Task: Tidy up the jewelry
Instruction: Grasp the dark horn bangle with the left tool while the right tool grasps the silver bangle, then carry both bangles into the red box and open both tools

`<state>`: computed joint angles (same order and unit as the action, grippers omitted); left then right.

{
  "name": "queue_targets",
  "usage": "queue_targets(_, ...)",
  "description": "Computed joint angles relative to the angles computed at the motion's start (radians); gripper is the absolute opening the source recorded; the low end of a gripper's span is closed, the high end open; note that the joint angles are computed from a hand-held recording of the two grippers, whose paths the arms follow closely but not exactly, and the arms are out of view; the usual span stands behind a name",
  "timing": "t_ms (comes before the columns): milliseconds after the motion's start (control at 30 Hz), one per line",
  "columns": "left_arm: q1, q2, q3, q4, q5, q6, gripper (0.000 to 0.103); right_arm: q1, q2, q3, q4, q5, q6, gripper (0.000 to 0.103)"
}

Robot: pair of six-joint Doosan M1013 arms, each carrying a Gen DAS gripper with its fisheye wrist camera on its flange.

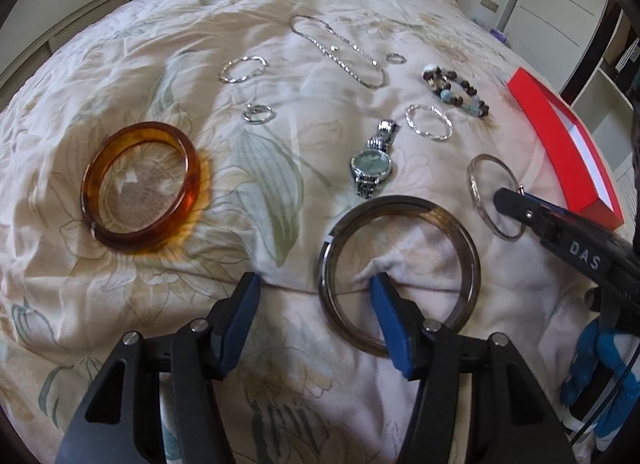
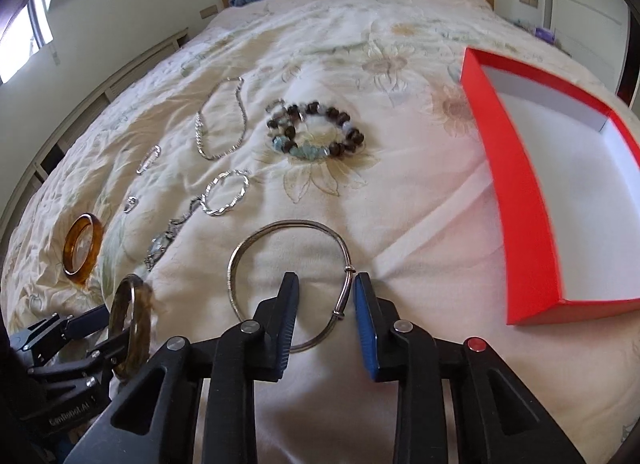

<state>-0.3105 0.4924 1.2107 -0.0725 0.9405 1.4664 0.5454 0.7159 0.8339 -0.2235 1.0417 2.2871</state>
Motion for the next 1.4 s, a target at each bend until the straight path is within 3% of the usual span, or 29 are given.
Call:
queue_targets(100, 0.011, 0.01, -0.014, -0.045, 0.016, 0.013, 0.055, -0.008, 0.005, -0.001, 0.031, -0.007, 0.002, 0.026)
queue_targets(233, 0.009, -0.001, 0.007, -0.032, -0.023, 0.009, 0.049, -0.014, 0.008, -0.002, 0.051, -0.008, -0.002, 0.015)
queue_targets(400, 0.01, -0.024, 0.031, -0.034, -0.051, 0.014, 0.021, -0.001, 0.005, -0.018, 0.016, 0.019, -0.028, 0.007)
queue_targets(533, 0.003, -0.044, 0.047, 0.006, -0.067, 0.008, 0.012, 0.016, -0.021, 0.003, -0.02, 0.024, -0.03, 0.007)
queue_targets(1133, -0.044, -0.185, 0.13, 0.177, -0.144, -0.064, 0.009, 0.103, -0.214, 0.188, -0.225, -0.018, 0.125, 0.007)
queue_targets(1400, -0.079, -0.226, 0.139, 0.169, -0.153, -0.025, 0.009, 0.121, -0.294, 0.276, -0.309, -0.045, 0.222, 0.007)
